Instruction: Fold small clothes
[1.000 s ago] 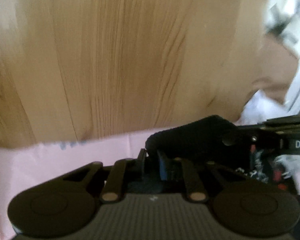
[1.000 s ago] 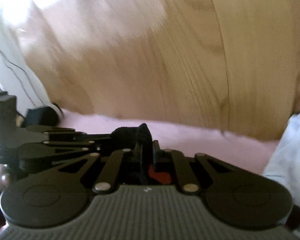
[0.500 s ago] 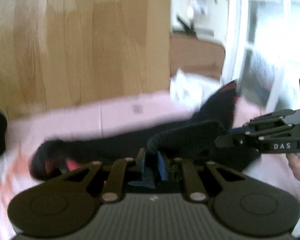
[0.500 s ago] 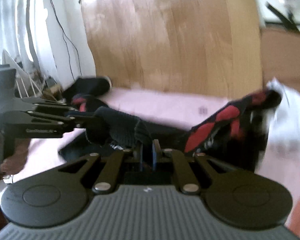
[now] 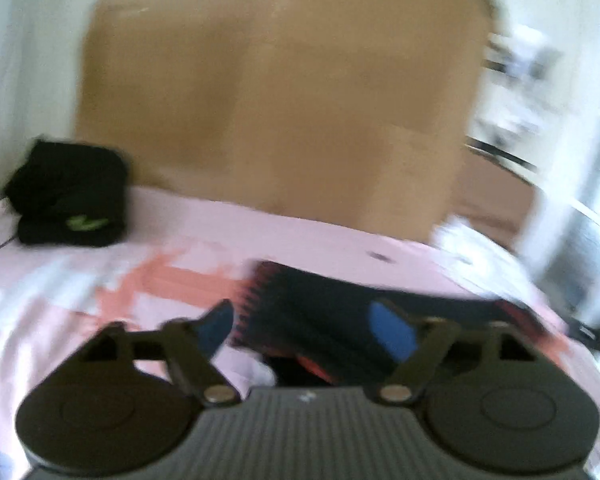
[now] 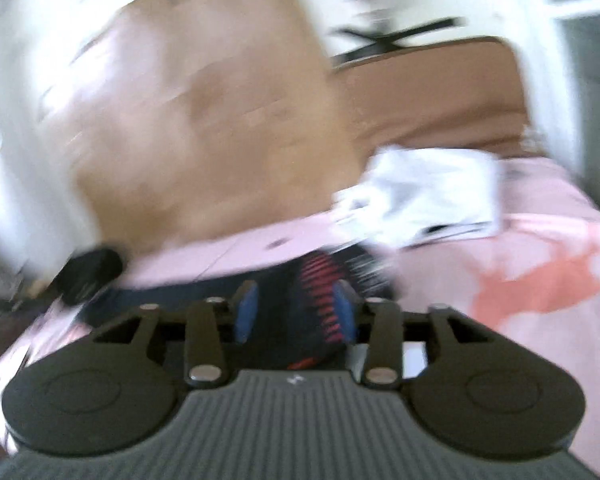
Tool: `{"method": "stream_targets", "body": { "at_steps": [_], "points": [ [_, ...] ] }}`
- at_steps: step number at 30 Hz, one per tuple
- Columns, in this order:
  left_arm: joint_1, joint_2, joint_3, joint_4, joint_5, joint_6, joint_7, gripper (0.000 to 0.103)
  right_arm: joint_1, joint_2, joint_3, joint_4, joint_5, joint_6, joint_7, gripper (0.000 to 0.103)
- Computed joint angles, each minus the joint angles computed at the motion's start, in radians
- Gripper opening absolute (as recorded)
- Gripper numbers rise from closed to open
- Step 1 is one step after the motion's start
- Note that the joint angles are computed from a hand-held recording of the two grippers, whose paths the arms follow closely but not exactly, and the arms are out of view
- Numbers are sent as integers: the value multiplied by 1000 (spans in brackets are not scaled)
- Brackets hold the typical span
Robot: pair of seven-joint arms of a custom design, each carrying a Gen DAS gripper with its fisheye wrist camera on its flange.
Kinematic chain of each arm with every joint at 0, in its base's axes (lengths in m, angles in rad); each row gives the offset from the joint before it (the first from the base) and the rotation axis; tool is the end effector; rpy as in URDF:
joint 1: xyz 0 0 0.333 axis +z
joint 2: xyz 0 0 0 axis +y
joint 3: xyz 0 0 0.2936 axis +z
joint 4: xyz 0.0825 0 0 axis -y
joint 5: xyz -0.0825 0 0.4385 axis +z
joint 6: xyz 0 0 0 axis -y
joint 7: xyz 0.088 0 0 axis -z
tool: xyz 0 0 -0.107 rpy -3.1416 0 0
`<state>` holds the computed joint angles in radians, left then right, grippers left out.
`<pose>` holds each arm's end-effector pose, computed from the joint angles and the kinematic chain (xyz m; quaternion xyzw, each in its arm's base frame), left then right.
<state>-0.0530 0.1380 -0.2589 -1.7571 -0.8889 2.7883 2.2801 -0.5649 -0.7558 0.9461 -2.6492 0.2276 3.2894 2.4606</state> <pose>0.6762 -0.1715 0.5382 -0.5143 0.6940 -0.4831 0.1434 0.4481 0.1750 0.4801 -0.4074 0.7058 -0.3161 0.4858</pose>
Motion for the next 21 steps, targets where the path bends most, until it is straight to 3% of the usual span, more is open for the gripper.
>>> {"method": "stream_targets", "body": {
  "at_steps": [2,4,5,6,8,9,11,13,14,17,19,21],
  "points": [
    [-23,98,31,104,156,-32,-225,82,-32,83,-10,37,7,-18,19,58],
    [-42,201,53,224,279,-109,-415,58,-14,198,-47,56,6,36,22,54],
    [-35,224,47,250,300,-143,-438,27,-10,239,-51,70,15,51,5,31],
    [-39,249,40,270,365,-150,-484,14,-38,244,-21,85,21,38,-3,11],
    [-90,248,78,244,495,-110,-555,14,-123,161,68,86,19,-18,19,10],
    [-100,246,81,227,544,-80,-564,13,-122,142,65,78,27,-52,16,10],
    [-87,223,63,186,583,-49,-561,14,-26,187,-36,42,37,-48,28,11],
    [-69,200,50,165,619,-52,-578,23,58,198,-115,16,21,-33,27,14],
    [-48,171,32,131,609,-42,-570,26,87,186,-138,4,15,-20,25,22],
    [13,106,-23,56,528,46,-522,33,171,149,-197,-37,27,10,8,46],
    [51,91,-73,51,423,82,-446,33,263,166,-278,-52,38,17,-26,47],
    [77,108,-124,90,307,48,-333,31,350,205,-360,-46,53,14,-60,47]
  ]
}}
